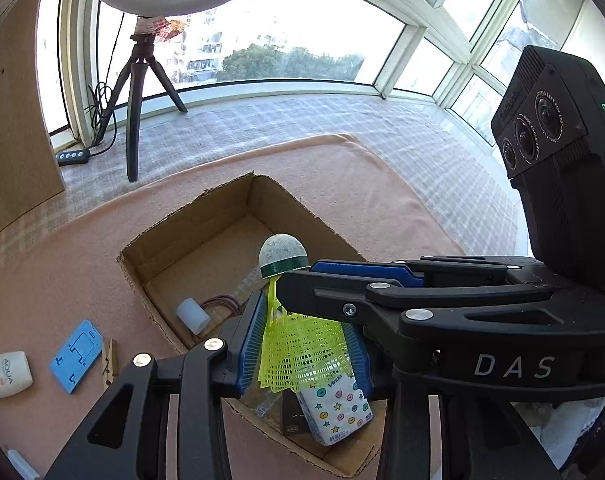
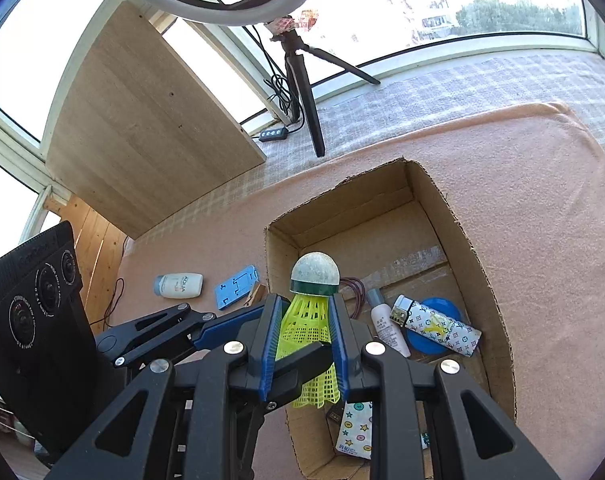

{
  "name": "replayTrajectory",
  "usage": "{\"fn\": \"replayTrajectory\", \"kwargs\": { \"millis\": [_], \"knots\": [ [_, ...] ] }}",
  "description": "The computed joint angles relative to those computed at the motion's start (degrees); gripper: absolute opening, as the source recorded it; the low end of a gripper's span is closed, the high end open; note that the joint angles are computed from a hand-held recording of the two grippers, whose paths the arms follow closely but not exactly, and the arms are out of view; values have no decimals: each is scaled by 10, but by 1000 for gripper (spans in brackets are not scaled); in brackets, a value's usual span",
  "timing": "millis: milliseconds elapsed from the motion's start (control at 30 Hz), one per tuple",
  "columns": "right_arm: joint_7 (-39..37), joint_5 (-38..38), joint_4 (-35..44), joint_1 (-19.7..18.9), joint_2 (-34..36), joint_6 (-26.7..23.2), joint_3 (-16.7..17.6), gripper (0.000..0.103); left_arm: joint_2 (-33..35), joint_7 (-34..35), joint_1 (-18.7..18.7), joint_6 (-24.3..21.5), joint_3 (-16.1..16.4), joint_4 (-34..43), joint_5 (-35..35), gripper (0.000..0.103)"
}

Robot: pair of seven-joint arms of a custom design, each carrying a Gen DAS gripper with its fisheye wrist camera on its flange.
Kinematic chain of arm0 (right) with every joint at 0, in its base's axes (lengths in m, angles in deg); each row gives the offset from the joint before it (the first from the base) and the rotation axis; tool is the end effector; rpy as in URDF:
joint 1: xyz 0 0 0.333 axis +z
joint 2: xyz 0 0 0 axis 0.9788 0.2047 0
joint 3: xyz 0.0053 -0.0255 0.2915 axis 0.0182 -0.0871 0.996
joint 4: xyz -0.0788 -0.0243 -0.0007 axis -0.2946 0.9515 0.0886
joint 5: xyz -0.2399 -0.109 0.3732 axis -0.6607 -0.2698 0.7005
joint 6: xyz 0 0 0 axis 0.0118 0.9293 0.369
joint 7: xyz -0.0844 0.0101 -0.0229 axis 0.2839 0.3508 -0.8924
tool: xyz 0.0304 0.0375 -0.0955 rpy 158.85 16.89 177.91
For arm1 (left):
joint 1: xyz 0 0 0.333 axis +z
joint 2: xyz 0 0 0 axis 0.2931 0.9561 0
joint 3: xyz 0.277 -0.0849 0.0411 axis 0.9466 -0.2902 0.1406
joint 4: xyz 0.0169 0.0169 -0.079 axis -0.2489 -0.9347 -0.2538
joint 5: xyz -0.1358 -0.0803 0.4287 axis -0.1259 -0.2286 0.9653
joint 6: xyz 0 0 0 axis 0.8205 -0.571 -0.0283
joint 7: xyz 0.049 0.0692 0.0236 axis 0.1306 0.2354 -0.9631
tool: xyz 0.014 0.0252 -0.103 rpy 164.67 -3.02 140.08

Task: Organize objects
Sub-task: 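Carry the shuttlecock into the box with the right tool and open it, then move the right tool to the white charger plug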

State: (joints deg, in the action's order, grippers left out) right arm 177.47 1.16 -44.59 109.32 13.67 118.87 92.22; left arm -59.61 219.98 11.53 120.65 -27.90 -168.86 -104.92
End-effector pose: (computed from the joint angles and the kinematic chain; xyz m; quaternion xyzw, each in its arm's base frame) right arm 0.5971 0.4673 0.4871 -0.4652 0.8198 -0.0550 0.3293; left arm 0.7162 -0.2431 0.4648 0.3384 -0.8783 0.3331 0.0548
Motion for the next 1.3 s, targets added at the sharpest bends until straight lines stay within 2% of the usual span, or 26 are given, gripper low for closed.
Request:
{"fn": "replayTrajectory", "kwargs": {
  "millis": [133, 200, 233, 267, 300, 367, 767, 1000, 1300],
  "knots": [
    [-17, 6, -6, -8, -3, -4, 0, 22, 21, -6, -8, 0, -2, 24, 11, 42],
    [-29, 7, -4, -11, -1, -9, 0, 23, 36, -14, -12, -5, -1, 42, 21, 52],
    [-29, 4, -1, -10, 0, -18, -2, 27, 39, -24, -15, -2, 1, 47, 26, 66],
    [-19, -5, 3, -6, 1, -34, -7, 42, 41, -28, -16, 7, 1, 47, 29, 74],
    [0, -24, 2, 1, -1, -47, -14, 58, 42, -29, -15, 11, 1, 47, 30, 75],
    [30, -53, 0, 9, -5, -65, -21, 66, 47, -34, -16, 9, 1, 52, 37, 75],
    [38, -60, 17, 6, 4, -89, -12, 66, 40, -34, -1, 11, 2, 43, 37, 75],
    [32, -61, 48, 17, 25, -94, -11, 66, 15, -42, 13, 26, 16, 11, 39, 75],
    [23, -58, 112, 39, 70, -95, -13, 66, -31, -31, 52, 35, 35, -45, 26, 75]
  ]
}}
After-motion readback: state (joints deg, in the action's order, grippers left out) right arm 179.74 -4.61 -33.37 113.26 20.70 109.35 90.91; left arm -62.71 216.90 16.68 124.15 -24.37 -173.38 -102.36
